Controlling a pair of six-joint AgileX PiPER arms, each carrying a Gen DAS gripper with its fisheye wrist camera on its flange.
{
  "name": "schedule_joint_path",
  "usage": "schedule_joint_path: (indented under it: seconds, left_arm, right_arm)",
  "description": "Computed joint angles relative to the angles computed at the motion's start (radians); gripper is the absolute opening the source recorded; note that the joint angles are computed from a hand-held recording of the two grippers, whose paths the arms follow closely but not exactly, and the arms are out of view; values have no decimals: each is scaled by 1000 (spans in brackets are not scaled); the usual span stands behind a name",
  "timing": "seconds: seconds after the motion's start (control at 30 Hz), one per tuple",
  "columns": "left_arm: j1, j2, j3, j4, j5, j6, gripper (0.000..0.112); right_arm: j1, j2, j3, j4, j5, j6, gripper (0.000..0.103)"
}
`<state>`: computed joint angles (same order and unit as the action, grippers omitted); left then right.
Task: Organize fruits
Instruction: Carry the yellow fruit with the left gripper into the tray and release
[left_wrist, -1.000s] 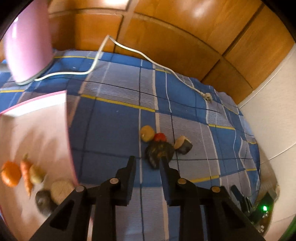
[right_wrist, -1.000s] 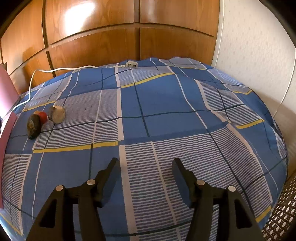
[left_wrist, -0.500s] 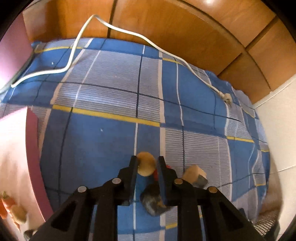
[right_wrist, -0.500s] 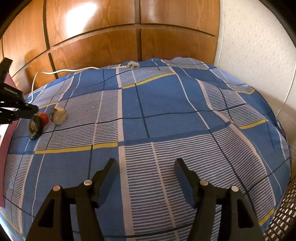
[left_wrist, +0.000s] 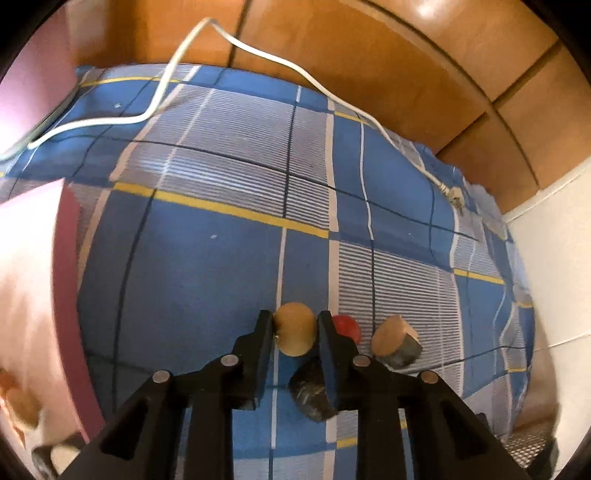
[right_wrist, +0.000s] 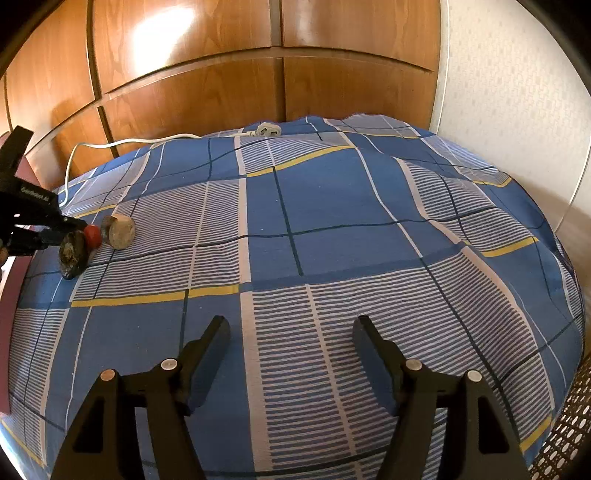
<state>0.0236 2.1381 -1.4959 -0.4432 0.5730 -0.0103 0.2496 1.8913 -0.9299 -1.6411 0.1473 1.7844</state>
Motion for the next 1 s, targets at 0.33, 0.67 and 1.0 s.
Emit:
schedule_joint_path:
  seconds: [0.33, 0.67, 1.0]
  left_arm:
    - [94, -314, 369, -138, -171, 188, 25]
    - [378, -440, 534, -277, -218, 356, 25]
    - [513, -406, 565, -262, -272, 363, 26]
  right_arm:
    - [9, 2, -8, 94, 16, -96, 70]
    - [26, 7, -10, 108, 50, -106, 71]
    - [42, 13, -32, 274, 82, -265, 71]
